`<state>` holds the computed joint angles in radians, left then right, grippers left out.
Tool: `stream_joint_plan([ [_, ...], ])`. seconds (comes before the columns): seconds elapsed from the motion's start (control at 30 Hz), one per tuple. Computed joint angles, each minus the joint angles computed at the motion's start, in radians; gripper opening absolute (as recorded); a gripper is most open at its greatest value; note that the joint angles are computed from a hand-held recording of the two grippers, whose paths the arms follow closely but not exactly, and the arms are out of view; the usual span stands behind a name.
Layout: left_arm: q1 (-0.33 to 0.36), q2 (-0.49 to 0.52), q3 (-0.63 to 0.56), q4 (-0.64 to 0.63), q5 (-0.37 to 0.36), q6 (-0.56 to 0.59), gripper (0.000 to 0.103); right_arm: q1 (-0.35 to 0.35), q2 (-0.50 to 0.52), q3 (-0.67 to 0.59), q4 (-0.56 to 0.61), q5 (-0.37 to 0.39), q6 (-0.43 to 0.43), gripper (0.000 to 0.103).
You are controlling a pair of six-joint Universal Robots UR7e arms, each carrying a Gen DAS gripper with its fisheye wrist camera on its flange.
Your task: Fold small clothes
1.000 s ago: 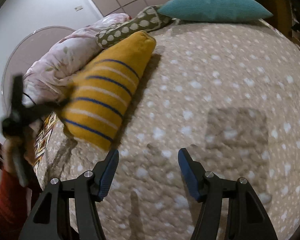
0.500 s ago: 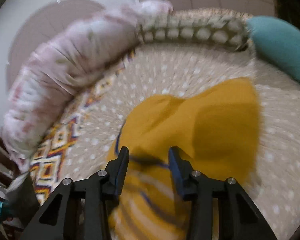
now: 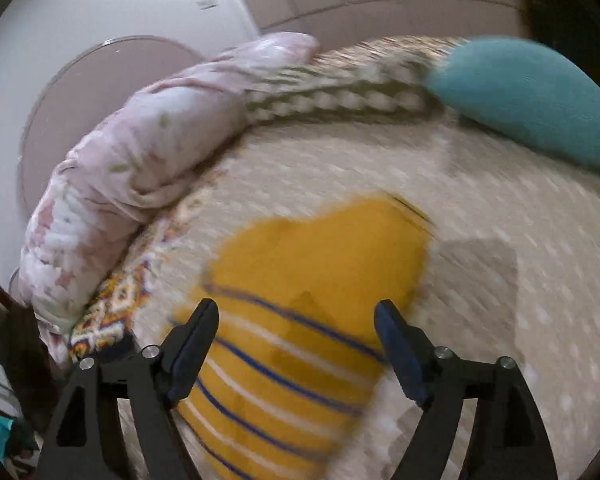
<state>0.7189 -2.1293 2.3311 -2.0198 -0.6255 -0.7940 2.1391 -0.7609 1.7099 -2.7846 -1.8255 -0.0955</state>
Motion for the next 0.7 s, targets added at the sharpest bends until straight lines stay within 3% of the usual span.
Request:
stream_joint_plan([
  [0.1, 0.113, 0.082, -0.025, -0.112, -0.097, 0.120, 0.076, -0.085, -0.069, 0.118, -0.009, 0.081, 0.076, 0.085],
  [0.23, 0.258, 0.151, -0.038, -0.244, -0.320, 0.249, 0.076, -0.185, -0.057, 0.182, -0.065, 0.285, 0.153, 0.085],
  [0.27, 0.279, 0.156, -0.025, -0.285, -0.346, 0.255, 0.076, -0.206, -0.038, 0.182, -0.086, 0.350, 0.166, 0.085],
  [0.33, 0.288, 0.148, -0.002, -0.345, -0.367, 0.251, 0.062, -0.227, 0.021, 0.160, -0.134, 0.458, 0.200, 0.085],
  [0.37, 0.300, 0.146, 0.002, -0.366, -0.398, 0.225, 0.047, -0.221, 0.048, 0.142, -0.150, 0.464, 0.219, 0.081],
  [0.4, 0.298, 0.140, 0.006, -0.375, -0.413, 0.194, 0.038, -0.209, 0.071, 0.117, -0.150, 0.447, 0.235, 0.078],
  [0.47, 0.226, 0.125, 0.014, -0.345, -0.358, 0.157, 0.035, -0.203, 0.072, 0.094, -0.111, 0.455, 0.243, 0.060],
  [0.5, 0.202, 0.127, 0.014, -0.343, -0.354, 0.159, 0.034, -0.208, 0.056, 0.098, -0.106, 0.483, 0.236, 0.057],
  [0.57, 0.150, 0.139, 0.011, -0.357, -0.367, 0.158, 0.033, -0.201, 0.012, 0.113, -0.109, 0.495, 0.208, 0.055],
  [0.7, 0.132, 0.215, -0.003, -0.366, -0.374, 0.130, 0.034, -0.171, -0.111, 0.173, -0.122, 0.394, 0.116, 0.056],
])
